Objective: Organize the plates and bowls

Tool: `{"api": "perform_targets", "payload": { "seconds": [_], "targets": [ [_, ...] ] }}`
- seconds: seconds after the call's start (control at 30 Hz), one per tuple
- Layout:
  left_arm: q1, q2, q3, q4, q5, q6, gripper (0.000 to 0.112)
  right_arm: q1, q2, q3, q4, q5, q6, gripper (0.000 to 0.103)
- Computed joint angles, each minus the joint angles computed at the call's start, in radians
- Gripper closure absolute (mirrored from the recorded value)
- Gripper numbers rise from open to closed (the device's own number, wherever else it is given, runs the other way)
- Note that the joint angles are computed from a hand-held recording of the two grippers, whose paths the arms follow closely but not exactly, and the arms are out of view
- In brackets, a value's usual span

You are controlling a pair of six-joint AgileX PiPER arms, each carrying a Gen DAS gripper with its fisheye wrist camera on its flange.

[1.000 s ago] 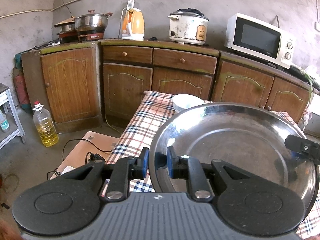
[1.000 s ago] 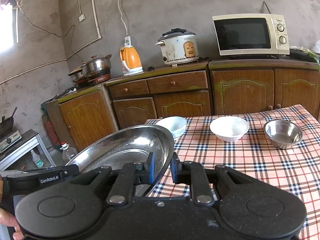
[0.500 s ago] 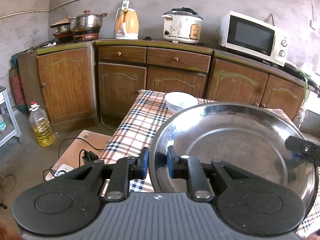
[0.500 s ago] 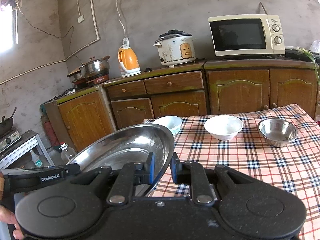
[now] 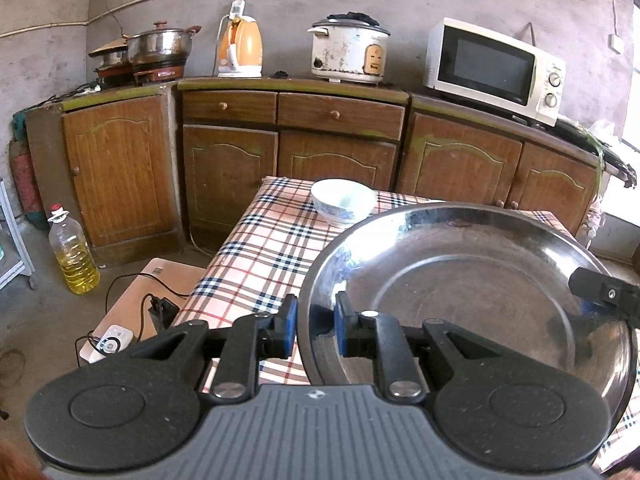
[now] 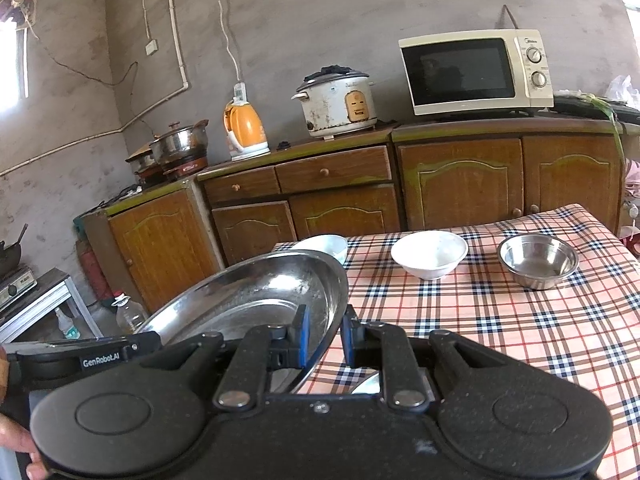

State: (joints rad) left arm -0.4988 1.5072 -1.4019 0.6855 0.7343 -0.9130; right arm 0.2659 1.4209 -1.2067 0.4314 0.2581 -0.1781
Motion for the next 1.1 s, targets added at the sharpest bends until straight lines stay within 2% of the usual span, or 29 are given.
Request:
{"api": "perform_targets", "payload": {
  "seconds": [0.77, 0.9, 1.1],
  "targets": [
    [-0.061, 0.034, -0.01, -0.014, -0.022, 0.008, 0.093, -0.095, -0.075, 0.094, 0.091, 0.006, -0.117, 0.081],
    [-0.074, 0.042, -0.012, -0.011, -0.024, 0.008, 0.093, -0.127, -0.085, 0.113, 0.171, 0.011, -0.198, 0.081],
    [-0.087, 0.061, -0.025, -0.02, -0.026, 0.02, 0.093, -0.152, -0.096, 0.135, 0.205, 0.007, -0.233, 0.081]
  ]
}}
